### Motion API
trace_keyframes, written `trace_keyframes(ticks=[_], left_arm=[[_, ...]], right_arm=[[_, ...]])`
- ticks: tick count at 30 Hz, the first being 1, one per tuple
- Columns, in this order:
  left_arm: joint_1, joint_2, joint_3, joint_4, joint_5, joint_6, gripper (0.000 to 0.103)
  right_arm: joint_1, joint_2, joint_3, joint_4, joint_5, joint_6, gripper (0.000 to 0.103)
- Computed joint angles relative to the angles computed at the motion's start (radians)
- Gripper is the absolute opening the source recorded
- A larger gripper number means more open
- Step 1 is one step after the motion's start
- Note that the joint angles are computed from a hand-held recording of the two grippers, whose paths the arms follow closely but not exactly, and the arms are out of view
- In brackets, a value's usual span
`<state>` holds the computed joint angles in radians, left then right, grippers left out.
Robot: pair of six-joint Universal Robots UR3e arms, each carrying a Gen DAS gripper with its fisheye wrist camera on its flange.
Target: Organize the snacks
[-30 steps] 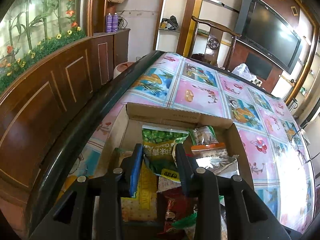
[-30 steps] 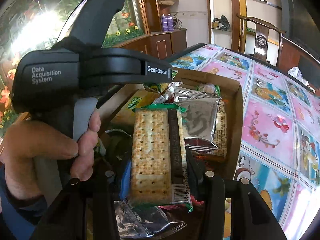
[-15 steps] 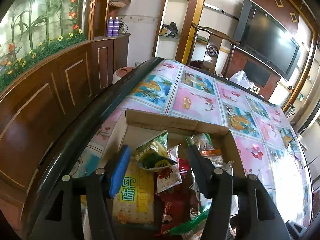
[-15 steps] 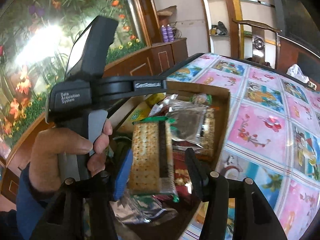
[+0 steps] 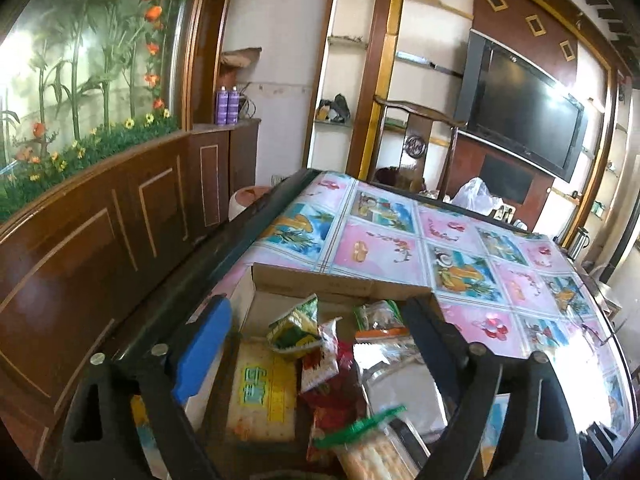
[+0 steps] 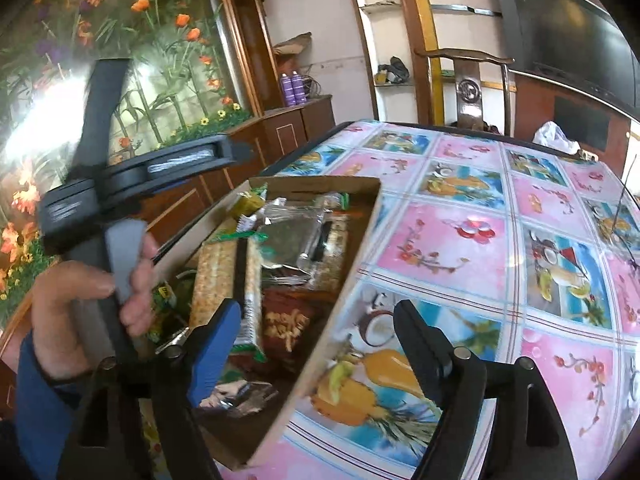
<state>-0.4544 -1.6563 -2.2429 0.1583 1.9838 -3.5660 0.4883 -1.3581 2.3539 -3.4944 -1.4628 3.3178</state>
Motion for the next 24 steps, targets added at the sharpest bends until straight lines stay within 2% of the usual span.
trace_keyframes(ticks=[5, 8, 9, 10, 12, 17, 20, 21, 23, 24], left_arm=[[-0.120, 0.095, -0.079, 0.002, 0.100, 0.001, 0.101], [-0.225, 0.162, -0.109, -0.099, 0.212, -0.048, 0.103], [-0.270, 0.163, -0.106, -0.144, 0.281, -0.081, 0.103], [-0.318, 0.161, -0.090, -0.226, 0.353, -0.134, 0.103], [-0.376, 0.170, -0.082, -0.360, 0.420, -0.224, 0.103], [-0.389, 0.215, -0.098, -0.529, 0.390, -0.371, 0.103], [-0.436, 0.176, -0.082, -0.586, 0.459, -0.463, 0.103], [-0.464, 0.159, -0.069, -0.633, 0.507, -0.529, 0.103], [-0.519, 0.129, 0.004, -0.879, 0.611, -0.729, 0.103], [-0.533, 0.123, 0.024, -0.954, 0.637, -0.789, 0.103]], right_arm=[[-0.005, -0.026, 0.029, -0.021, -0.025, -0.004, 0.093], [-0.015, -0.045, 0.039, -0.010, -0.019, -0.002, 0.094], [-0.019, -0.053, 0.043, -0.002, -0.012, -0.002, 0.094], [-0.020, -0.058, 0.044, 0.008, -0.013, -0.003, 0.094], [-0.002, -0.055, 0.038, 0.017, -0.047, -0.007, 0.094], [0.065, -0.037, 0.045, -0.010, -0.152, -0.025, 0.094], [0.085, -0.031, 0.062, -0.031, -0.182, -0.031, 0.094], [0.093, -0.030, 0.064, -0.032, -0.191, -0.032, 0.094], [0.101, -0.028, 0.073, -0.042, -0.202, -0.036, 0.094], [0.101, -0.028, 0.078, -0.047, -0.200, -0.036, 0.094]])
